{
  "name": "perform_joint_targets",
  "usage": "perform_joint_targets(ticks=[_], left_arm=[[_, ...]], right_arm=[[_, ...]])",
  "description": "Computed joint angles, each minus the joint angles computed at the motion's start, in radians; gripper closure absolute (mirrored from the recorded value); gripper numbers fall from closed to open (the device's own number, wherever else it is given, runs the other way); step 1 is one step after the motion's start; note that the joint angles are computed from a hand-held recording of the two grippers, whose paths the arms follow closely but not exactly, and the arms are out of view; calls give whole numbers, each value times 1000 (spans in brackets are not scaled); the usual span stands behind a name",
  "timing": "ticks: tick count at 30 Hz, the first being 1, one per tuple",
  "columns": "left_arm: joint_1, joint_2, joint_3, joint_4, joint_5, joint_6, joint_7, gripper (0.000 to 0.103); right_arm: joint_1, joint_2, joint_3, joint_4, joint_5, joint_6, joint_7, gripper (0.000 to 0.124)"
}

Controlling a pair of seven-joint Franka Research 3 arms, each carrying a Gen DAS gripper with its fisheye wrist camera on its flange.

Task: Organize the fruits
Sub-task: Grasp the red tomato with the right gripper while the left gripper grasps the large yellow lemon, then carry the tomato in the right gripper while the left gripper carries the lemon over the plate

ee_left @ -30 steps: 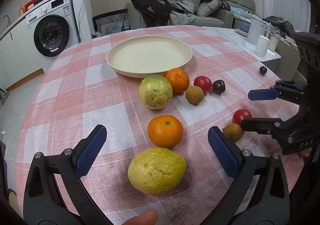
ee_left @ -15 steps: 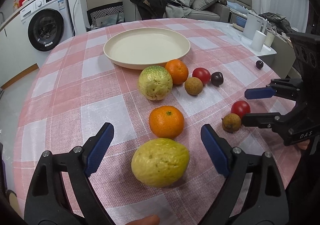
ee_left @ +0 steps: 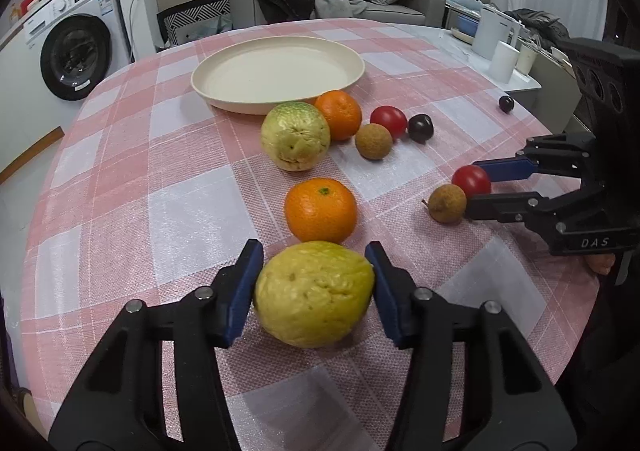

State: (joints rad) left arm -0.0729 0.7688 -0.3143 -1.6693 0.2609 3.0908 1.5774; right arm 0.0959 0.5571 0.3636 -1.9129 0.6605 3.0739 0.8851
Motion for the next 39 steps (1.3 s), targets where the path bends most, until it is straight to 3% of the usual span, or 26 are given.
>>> perform_joint_targets(ticks=[9, 14, 23, 28, 32, 39], left_arm=[[62, 6, -70, -16, -15, 33, 34, 54], [78, -9, -76, -39, -8, 83, 10, 54], [99, -15, -88, -53, 27, 136, -33, 54], [72, -19, -55, -42, 50, 173, -86, 54], [52, -9, -35, -6, 65, 189, -130, 54], [0, 37, 7, 114, 83, 167, -174, 54]], right_arm=[[-8, 2, 14, -6, -6, 38, 1, 93], [-140, 16, 163, -26, 23, 134, -42, 93], [-220, 29, 242, -54, -76, 214, 36, 93], [-253, 43, 272, -48, -131, 248, 98, 93], [-257, 60, 278, -29, -181, 282, 148, 93], [-189, 72, 202, 32, -259, 274, 232, 93]])
